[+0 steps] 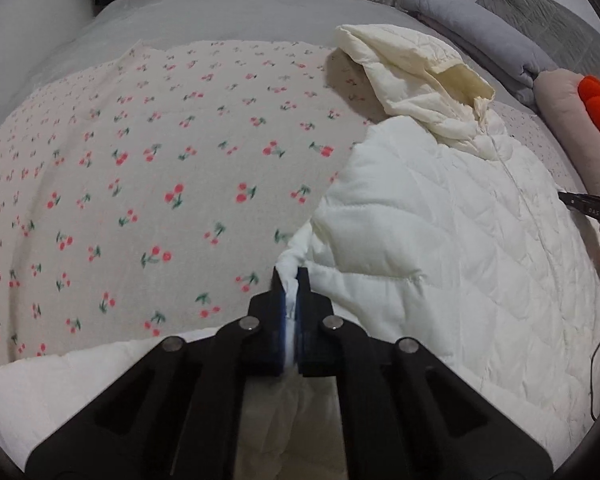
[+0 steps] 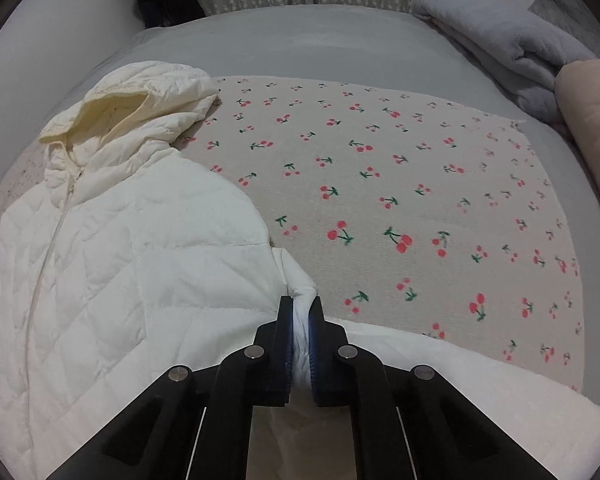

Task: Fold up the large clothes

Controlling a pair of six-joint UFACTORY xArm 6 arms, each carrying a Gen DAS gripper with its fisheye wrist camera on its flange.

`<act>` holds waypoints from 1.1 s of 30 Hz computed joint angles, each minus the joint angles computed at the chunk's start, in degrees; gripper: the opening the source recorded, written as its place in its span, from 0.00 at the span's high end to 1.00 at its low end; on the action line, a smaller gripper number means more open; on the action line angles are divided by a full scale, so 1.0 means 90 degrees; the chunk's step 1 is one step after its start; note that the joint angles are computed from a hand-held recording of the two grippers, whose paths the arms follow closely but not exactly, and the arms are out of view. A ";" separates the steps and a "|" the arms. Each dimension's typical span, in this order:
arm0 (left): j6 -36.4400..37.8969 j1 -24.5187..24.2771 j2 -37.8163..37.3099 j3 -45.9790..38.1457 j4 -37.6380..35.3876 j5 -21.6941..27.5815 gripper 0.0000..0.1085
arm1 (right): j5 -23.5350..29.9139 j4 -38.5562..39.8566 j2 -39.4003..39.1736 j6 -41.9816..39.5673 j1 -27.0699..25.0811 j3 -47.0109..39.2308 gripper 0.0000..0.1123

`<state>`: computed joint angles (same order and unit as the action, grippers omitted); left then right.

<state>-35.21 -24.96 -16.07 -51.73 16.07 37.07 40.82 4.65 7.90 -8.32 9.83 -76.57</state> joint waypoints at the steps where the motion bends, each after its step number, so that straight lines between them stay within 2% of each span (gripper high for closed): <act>1: -0.0252 -0.0067 0.0249 -0.0284 0.0346 0.0043 0.96 | -0.0045 -0.0345 -0.0103 0.0307 -0.0036 0.0121 0.95; 3: -0.0628 -0.0121 0.0780 -0.0921 0.0722 0.0224 0.96 | -0.0092 -0.1186 -0.0243 0.1139 -0.0104 0.0296 0.95; 4: -0.0695 -0.0167 0.1047 -0.1286 0.0781 0.0525 0.95 | 0.0003 -0.1542 -0.0286 0.1579 -0.0174 0.0320 0.95; 6: -0.0720 -0.0303 0.1573 -0.2053 0.0767 0.1390 0.92 | 0.0134 -0.1495 -0.0396 0.1846 -0.0310 0.0388 0.94; 7: -0.0851 -0.0392 0.1664 -0.2247 0.0944 0.1660 0.90 | 0.0109 -0.1266 -0.0502 0.1693 -0.0378 0.0483 0.93; 8: -0.1012 -0.0478 0.1591 -0.2263 0.1147 0.1697 0.88 | 0.0078 -0.1159 -0.0601 0.1555 -0.0407 0.0569 0.88; 9: -0.1237 -0.0549 0.1393 -0.2101 0.1396 0.1533 0.85 | 0.0085 -0.1088 -0.0699 0.1425 -0.0422 0.0638 0.86; 10: -0.1427 -0.0593 0.1073 -0.1780 0.1579 0.1260 0.71 | 0.0102 -0.1067 -0.0870 0.1336 -0.0407 0.0749 0.79; 11: -0.1518 -0.0629 0.0709 -0.1403 0.1611 0.0872 0.53 | 0.0090 -0.1040 -0.1038 0.1262 -0.0378 0.0868 0.65; 12: -0.1465 -0.0645 0.0371 -0.1013 0.1511 0.0426 0.46 | 0.0006 -0.1021 -0.1264 0.1201 -0.0329 0.1071 0.55; 13: -0.1254 -0.0653 0.0032 -0.0604 0.1329 0.0031 0.41 | -0.0192 -0.0973 -0.1576 0.1107 -0.0238 0.1377 0.36; 14: -0.1032 -0.0700 -0.0215 -0.0288 0.1214 -0.0138 0.41 | -0.0391 -0.0841 -0.1880 0.0922 -0.0181 0.1702 0.29; 17: -0.0655 -0.0742 -0.0483 0.0233 0.0997 0.0253 0.41 | -0.0757 -0.0026 -0.2712 0.0011 0.0000 0.2675 0.29; 18: -0.0641 -0.0614 -0.0646 0.0602 0.0816 0.0128 0.40 | -0.0788 0.0081 -0.2942 -0.0130 0.0027 0.2992 0.29; 19: -0.0703 -0.0489 -0.0971 0.1043 0.0671 -0.0265 0.40 | -0.0863 -0.0017 -0.3077 -0.0116 0.0045 0.3268 0.28; 20: -0.0804 -0.0401 -0.1351 0.1466 0.0626 -0.0672 0.40 | -0.1077 -0.0132 -0.3211 -0.0078 -0.0009 0.3613 0.25; 21: -0.0716 -0.0327 -0.1541 0.1663 0.0440 -0.0812 0.40 | -0.1443 0.0020 -0.3346 -0.0249 -0.0113 0.3960 0.24; 22: -0.0697 -0.0325 -0.1645 0.1679 0.0357 -0.0685 0.40 | -0.1759 0.0438 -0.3501 -0.0520 -0.0215 0.4244 0.22; 24: -0.0459 -0.0445 -0.1731 0.1436 0.0255 -0.0008 0.40 | -0.1748 0.0805 -0.3666 -0.0720 -0.0510 0.4341 0.20; 26: -0.0350 -0.0709 -0.1675 0.0934 0.0426 0.1003 0.40 | -0.1311 0.0722 -0.3626 -0.0561 -0.0731 0.4078 0.20; 28: -0.0279 -0.0865 -0.1578 0.0466 0.0655 0.1688 0.40 | -0.0583 0.0308 -0.3608 -0.0248 -0.0807 0.3647 0.20; 30: -0.0258 -0.0999 -0.1402 -0.0029 0.0866 0.2024 0.37 | -0.0206 0.0043 -0.3605 -0.0086 -0.0756 0.3268 0.20; 32: -0.0085 -0.1003 -0.1059 -0.0634 0.0865 0.2188 0.25 | 0.0120 0.0077 -0.3436 -0.0062 -0.0636 0.2692 0.20; 33: 0.0029 -0.1008 -0.0829 -0.0975 0.0831 0.2253 0.25 | 0.0261 0.0039 -0.3360 0.0050 -0.0525 0.2449 0.20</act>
<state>-34.94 -34.03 -23.52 -60.50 23.55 57.34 43.17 5.00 -22.34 -7.87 5.11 -54.52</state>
